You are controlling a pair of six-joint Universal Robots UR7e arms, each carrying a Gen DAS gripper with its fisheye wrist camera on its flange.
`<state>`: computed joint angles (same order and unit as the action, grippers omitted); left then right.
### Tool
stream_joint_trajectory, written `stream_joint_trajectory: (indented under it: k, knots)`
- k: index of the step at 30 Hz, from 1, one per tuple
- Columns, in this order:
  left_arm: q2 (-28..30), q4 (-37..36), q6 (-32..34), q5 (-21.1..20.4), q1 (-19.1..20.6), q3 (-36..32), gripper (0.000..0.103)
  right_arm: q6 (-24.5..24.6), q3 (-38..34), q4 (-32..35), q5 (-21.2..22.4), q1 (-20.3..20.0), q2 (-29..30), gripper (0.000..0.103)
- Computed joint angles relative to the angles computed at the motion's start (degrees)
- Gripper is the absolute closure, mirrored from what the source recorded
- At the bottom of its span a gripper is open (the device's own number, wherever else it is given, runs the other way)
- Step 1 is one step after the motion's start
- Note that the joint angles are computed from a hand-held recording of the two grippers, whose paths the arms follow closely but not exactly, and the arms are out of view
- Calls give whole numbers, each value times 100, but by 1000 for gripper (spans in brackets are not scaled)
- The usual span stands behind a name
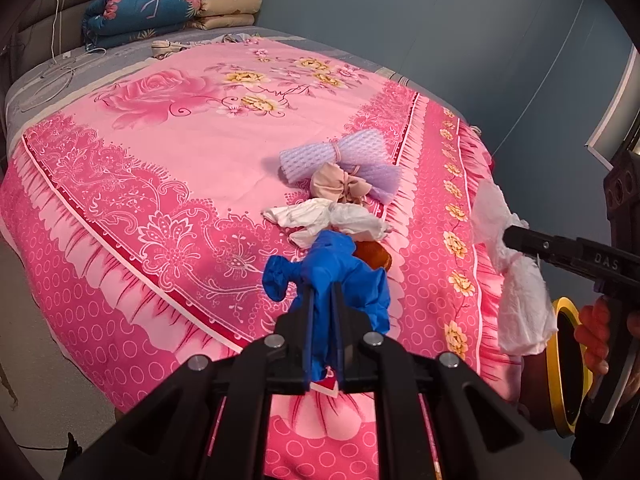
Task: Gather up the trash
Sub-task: 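Carry the blue glove and white tissue over the yellow-rimmed bin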
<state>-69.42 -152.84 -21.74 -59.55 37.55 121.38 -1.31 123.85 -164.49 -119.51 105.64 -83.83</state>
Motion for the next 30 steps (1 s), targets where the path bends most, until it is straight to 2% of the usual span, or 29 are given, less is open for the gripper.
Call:
stream_joint_trajectory:
  k: [17,30]
  knots:
    - [-79,-31,-141,167,-615,14,96,-47,464,-33,-79,433,-972,91]
    - [26,-75,-213,26,-1038,-94,96,-108,676,-32,-351,741,-1783,91]
